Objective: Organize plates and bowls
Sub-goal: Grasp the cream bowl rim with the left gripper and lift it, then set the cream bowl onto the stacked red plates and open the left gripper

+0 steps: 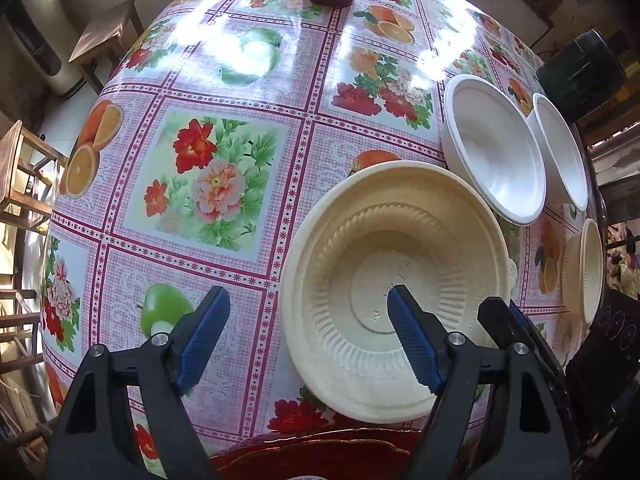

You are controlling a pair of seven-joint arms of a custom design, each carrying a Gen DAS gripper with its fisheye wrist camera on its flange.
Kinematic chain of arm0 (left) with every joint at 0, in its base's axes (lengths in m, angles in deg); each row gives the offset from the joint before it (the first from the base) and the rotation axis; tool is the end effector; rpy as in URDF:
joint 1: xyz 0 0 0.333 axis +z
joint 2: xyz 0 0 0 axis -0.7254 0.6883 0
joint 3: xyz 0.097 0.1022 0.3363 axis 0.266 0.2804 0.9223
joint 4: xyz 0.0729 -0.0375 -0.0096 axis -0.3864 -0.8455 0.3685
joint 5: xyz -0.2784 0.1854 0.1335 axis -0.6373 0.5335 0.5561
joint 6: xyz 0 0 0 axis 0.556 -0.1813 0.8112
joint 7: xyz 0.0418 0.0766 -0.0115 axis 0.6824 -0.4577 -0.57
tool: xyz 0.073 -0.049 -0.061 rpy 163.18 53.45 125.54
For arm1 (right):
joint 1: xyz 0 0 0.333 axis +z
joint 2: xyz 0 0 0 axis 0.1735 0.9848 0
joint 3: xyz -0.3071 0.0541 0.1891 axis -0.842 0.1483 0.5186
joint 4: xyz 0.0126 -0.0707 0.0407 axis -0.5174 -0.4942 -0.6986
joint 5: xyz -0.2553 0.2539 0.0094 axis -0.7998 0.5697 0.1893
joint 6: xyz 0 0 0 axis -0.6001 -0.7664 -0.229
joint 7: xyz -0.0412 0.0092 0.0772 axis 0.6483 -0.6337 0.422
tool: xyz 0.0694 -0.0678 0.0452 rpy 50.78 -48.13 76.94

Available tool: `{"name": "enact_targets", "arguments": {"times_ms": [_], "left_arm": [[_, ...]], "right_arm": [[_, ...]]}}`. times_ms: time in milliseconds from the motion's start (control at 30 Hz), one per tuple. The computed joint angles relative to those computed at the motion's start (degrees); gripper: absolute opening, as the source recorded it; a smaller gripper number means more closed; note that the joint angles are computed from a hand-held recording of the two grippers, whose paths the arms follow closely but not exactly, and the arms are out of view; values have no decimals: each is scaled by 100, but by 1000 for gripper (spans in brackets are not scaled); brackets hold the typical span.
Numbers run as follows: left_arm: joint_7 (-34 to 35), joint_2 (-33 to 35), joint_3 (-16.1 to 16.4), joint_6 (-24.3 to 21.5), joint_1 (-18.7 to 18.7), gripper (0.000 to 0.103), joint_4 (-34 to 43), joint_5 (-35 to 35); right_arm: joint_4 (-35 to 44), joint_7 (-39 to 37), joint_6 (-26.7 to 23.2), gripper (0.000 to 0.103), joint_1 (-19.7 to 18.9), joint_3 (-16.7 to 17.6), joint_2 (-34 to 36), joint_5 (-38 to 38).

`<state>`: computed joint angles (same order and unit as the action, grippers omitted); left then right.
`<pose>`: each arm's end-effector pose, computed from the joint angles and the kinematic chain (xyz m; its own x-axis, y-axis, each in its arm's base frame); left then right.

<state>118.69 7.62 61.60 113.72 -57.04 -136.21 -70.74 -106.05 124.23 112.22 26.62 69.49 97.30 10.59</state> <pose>0.6874 -0.2262 0.5076 0.3038 -0.9409 0.1495 -0.9287 -0.3275 -0.1739 0.7007 0.3350 0.4708 0.3111 -0.7113 -0.6303 -0.8803 0.0342 -0.4731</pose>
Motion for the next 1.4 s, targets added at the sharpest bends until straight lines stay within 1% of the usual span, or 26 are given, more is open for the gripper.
{"name": "enact_targets", "arguments": {"times_ms": [67, 133, 200, 267, 300, 333, 367, 400, 433, 500, 533, 567, 733, 800, 867, 933, 1000, 1067, 1133, 1200, 1267, 1333, 1400], "left_arm": [[32, 23, -2, -36, -25, 82, 41, 33], [25, 39, 11, -61, -64, 81, 57, 82], [-86, 36, 101, -36, -179, 81, 55, 316], [-160, 24, 161, 8, -258, 80, 30, 535], [-181, 13, 162, 52, -260, 69, -1, 573], [-161, 23, 137, 65, -234, 54, 1, 550], [-132, 31, 101, 74, -194, 47, -5, 484], [-129, 18, 79, 115, -161, 35, -49, 428], [-136, 8, 68, 154, -143, 25, -88, 392], [-141, 0, 60, 199, -129, 20, -135, 365], [-155, -34, 59, 248, -126, 14, -200, 359], [-174, -87, 52, 314, -117, 11, -293, 343], [-323, -312, 69, 482, -174, 11, -519, 441], [-374, -454, 76, 558, -208, 11, -608, 525], [-477, -615, 99, 628, -271, 11, -705, 669], [-564, -803, 98, 727, -324, 11, -849, 804], [-682, -1011, 102, 825, -386, 11, -1025, 966], [-797, -1258, 89, 937, -465, 11, -1273, 1180], [-844, -1471, 47, 1043, -490, 11, -1504, 1285], [-908, -1683, 2, 1093, -526, 11, -1753, 1385], [-878, -1897, -48, 1115, -529, 11, -2037, 1438], [-945, -2087, -87, 1017, -577, 11, -2325, 1584], [-1036, -2288, -125, 963, -626, 12, -2642, 1804]], "right_arm": [[14, -6, -1, 46, 8, -7, 9, -15], [36, -19, 3, 41, 14, -12, 23, -29], [44, -14, 35, 33, 44, -41, 29, -81], [57, -38, 29, 28, 44, -35, 38, -111], [46, -54, 47, 25, 51, -40, 31, -130], [30, -62, 90, 24, 70, -56, 21, -158], [17, -69, 126, 19, 82, -66, 14, -181], [5, -81, 157, 14, 85, -63, 6, -192], [-10, -73, 195, 14, 100, -78, -3, -218], [-28, -25, 237, 13, 123, -113, -9, -281], [-30, -27, 224, 13, 101, -89, -8, -272], [-40, -38, 233, 13, 89, -75, -12, -269], [-152, -142, 309, 11, 24, -17, -82, -215], [-237, -287, 359, 10, -54, 78, -137, -81], [-389, -619, 500, 10, -192, 267, -231, 208], [-615, -1209, 796, 10, -384, 559, -377, 704], [-836, -2063, 1121, 10, -635, 936, -530, 1418], [-1016, -2973, 1228, 10, -955, 1340, -673, 2279], [-1203, -3722, 1248, 10, -1175, 1583, -842, 3005], [-1477, -4068, 1110, 11, -1301, 1646, -1069, 3504], [-1847, -4184, 908, 15, -1350, 1612, -1358, 3787], [-2243, -4187, 861, 15, -1253, 1498, -1672, 3817], [-2530, -3920, 891, 15, -1027, 1306, -1920, 3507]]}}
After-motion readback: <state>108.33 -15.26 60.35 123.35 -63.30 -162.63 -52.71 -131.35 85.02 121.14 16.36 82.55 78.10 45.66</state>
